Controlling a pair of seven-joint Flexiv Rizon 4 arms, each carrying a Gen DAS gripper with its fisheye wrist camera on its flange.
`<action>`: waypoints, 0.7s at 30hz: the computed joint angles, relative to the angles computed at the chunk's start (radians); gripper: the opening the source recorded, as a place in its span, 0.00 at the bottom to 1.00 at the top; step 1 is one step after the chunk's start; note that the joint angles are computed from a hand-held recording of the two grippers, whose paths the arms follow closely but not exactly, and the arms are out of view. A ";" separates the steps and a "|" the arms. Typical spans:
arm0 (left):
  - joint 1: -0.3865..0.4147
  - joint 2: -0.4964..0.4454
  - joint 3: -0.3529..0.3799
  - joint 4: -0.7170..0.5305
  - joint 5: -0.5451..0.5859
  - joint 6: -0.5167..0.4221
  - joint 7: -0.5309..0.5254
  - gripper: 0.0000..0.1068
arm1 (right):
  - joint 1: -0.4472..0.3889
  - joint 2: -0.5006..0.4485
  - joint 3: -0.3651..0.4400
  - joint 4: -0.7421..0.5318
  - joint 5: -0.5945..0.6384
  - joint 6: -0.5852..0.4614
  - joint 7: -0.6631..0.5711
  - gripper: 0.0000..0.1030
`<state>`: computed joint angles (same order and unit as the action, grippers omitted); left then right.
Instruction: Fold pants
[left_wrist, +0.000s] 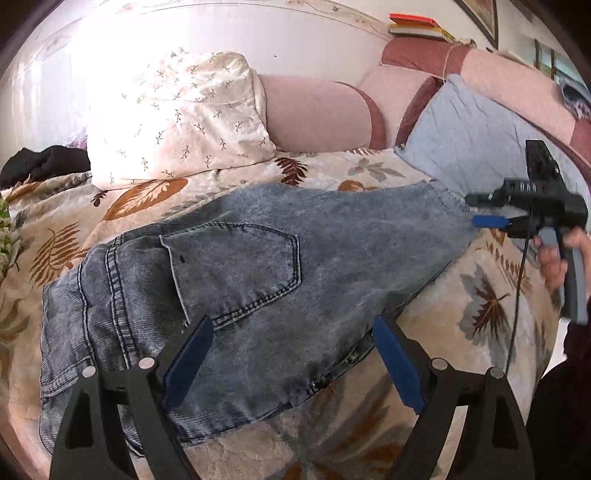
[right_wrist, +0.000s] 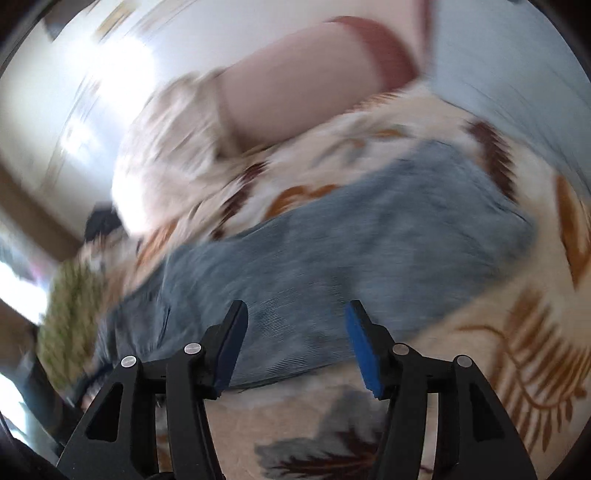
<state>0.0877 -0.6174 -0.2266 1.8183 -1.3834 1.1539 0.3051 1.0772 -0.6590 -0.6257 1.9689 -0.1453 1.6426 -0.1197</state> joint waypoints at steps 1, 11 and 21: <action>-0.002 0.002 -0.005 0.005 -0.018 0.013 0.028 0.84 | 0.002 0.005 -0.007 0.029 0.029 0.036 0.021 0.54; -0.094 0.041 0.020 0.038 -0.297 0.046 0.271 0.86 | -0.070 0.024 0.082 0.213 0.393 0.275 0.094 0.55; -0.213 0.019 0.019 -0.028 -0.020 0.073 -0.011 0.86 | -0.285 0.019 0.333 0.212 0.555 0.484 0.080 0.57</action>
<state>-0.1254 -0.5980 -0.2072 1.7907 -1.4031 1.2269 0.2937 0.7925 -0.6400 -0.2924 2.1806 0.4100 2.1267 -0.0393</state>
